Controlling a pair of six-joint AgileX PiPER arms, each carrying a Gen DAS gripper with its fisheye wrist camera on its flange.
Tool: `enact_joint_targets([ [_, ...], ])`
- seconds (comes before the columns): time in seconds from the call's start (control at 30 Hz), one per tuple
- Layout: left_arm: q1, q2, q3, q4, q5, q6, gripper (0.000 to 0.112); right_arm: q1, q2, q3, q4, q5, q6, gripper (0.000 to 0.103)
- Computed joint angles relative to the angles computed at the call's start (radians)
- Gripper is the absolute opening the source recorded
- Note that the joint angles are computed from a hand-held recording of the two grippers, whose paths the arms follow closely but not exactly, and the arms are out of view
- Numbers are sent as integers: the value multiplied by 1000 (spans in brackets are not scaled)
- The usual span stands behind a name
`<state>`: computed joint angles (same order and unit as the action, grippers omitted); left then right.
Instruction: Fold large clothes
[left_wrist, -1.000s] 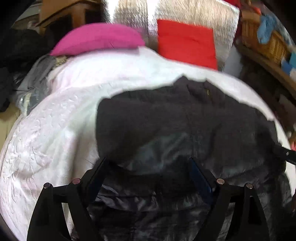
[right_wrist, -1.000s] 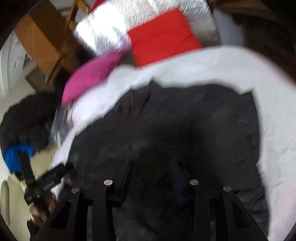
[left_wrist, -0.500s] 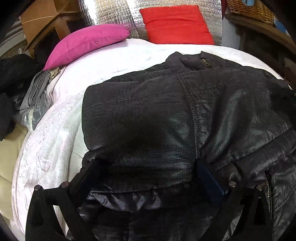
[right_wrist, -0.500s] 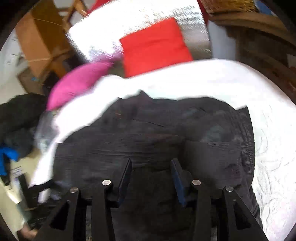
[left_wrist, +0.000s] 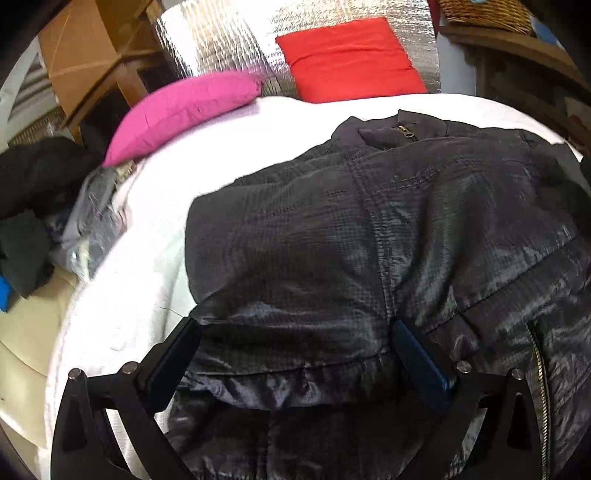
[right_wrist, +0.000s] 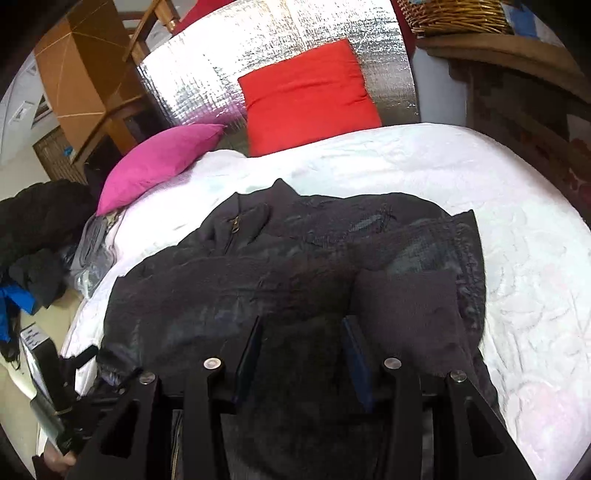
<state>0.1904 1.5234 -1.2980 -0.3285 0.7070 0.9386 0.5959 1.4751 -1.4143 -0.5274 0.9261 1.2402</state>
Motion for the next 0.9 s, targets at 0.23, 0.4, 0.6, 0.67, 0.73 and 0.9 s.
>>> enact_joint_targets([
  [0.23,25,-27,23,-37,3,56,103,23,-19,23,37,40,-10,48],
  [0.4,25,-16,10,-42,11,61,103,-34,8,31,150,24,-106,49],
  [0.6,31,7,-25,-54,43,60,103,-50,-49,52,115,-15,-66,48],
  [0.67,33,10,-29,-59,45,70,103,-45,-75,69,49,-15,-8,48],
  [0.73,33,13,-31,-61,47,76,103,-61,-94,90,25,-22,32,49],
  [0.9,35,23,-48,-64,66,73,103,-180,-40,97,225,-37,-100,51],
])
